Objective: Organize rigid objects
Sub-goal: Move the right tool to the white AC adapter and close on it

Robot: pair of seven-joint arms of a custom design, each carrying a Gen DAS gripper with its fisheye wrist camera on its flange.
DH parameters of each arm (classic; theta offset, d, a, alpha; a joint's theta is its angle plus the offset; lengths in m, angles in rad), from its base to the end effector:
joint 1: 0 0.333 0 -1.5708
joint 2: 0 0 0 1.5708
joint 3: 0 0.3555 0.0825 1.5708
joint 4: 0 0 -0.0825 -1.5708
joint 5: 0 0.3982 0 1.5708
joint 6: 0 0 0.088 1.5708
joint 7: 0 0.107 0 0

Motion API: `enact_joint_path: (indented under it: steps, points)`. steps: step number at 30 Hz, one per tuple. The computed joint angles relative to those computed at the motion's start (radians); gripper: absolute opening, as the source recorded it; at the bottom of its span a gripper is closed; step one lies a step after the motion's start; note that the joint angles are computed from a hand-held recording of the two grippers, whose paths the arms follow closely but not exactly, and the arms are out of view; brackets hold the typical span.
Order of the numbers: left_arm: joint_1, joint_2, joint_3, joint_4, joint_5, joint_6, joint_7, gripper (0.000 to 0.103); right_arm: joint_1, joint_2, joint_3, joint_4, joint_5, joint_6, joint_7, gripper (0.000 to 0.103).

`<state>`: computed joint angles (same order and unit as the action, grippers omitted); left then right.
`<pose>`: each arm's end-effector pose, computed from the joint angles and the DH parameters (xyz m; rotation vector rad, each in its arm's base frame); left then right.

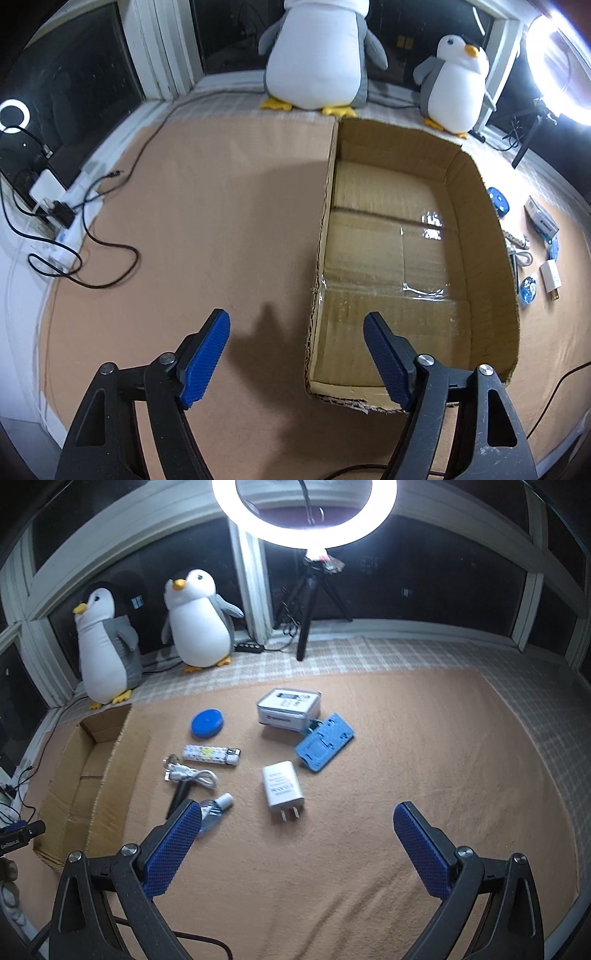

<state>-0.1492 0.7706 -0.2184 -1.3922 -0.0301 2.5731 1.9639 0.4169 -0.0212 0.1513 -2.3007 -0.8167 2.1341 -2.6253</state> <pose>0.7688 -0.2448 0.3236 -1.2881 2.5835 -0.6015 0.4481 0.2486 0.3854 -0.7634 2.6728 -0.9107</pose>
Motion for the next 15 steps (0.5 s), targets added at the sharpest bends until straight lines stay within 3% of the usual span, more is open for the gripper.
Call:
enact_joint_path:
  steps: [15]
  points:
    - [-0.046,0.088,0.04,0.105,0.07,-0.1,-0.037,0.046,-0.059,0.011,-0.034,-0.067,0.028,0.159,-0.078,0.102]
